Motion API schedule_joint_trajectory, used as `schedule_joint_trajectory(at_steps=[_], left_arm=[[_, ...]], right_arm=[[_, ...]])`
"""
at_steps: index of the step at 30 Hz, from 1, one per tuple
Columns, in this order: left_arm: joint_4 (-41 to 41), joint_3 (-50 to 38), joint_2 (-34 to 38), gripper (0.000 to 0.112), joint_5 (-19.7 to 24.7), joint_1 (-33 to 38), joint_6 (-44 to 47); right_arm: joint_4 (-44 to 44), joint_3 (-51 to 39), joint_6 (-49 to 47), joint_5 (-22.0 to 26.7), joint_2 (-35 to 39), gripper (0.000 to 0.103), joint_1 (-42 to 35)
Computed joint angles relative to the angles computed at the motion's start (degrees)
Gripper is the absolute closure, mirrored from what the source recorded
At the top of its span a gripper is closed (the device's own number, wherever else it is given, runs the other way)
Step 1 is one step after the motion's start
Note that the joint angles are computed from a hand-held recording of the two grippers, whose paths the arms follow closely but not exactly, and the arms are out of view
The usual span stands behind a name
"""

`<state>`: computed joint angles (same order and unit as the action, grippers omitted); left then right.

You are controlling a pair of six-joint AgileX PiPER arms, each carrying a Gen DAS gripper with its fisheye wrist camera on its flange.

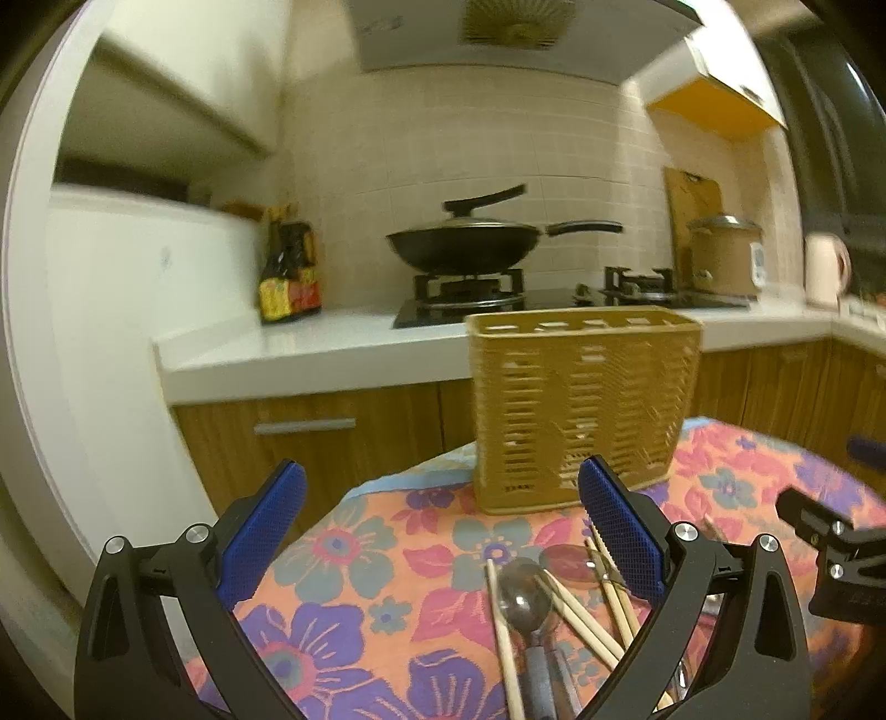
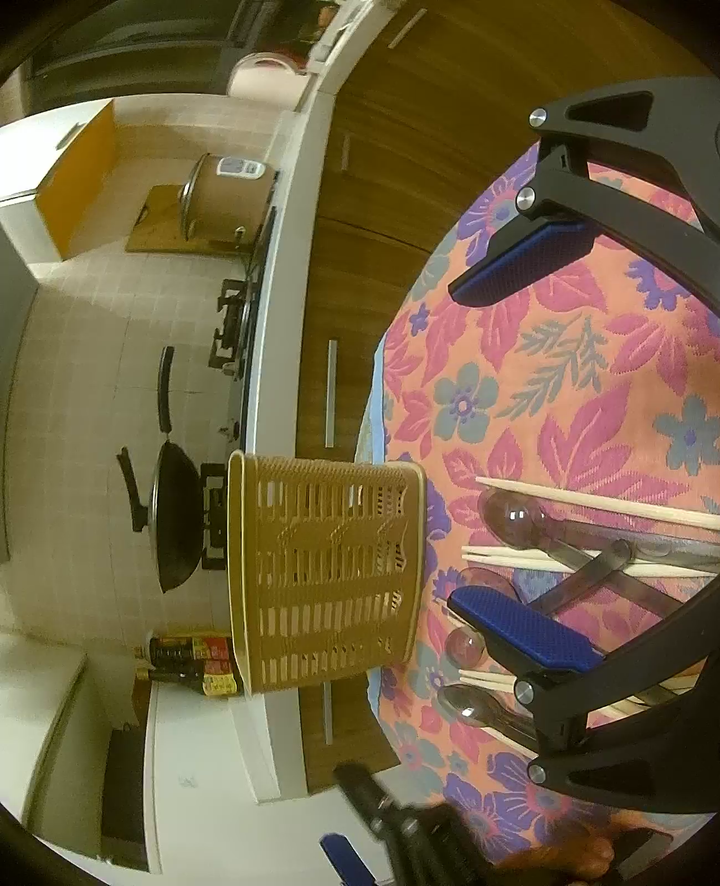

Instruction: Organize utensils

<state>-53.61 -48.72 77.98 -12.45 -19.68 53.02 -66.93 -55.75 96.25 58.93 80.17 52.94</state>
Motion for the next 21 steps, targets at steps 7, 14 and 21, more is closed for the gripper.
schedule_joint_trajectory(at_steps=[7, 14, 21], left_arm=[[15.41, -13.53, 5.84, 0.023, 35.98, 15.49, -13.05], [22.12, -21.15, 15.63, 0.055, 52.66, 15.54, -14.14], [27.23, -22.41, 17.76, 0.071, 52.81, 14.05, -17.59]], right_arm=[[3.38, -0.43, -2.16, -2.22, -0.02, 0.007, -2.68], [22.45, -6.40, -24.51, -6.15, 2.13, 0.051, -8.69], [46.90, -14.67, -53.40, -12.63, 7.29, 0.072, -15.52]])
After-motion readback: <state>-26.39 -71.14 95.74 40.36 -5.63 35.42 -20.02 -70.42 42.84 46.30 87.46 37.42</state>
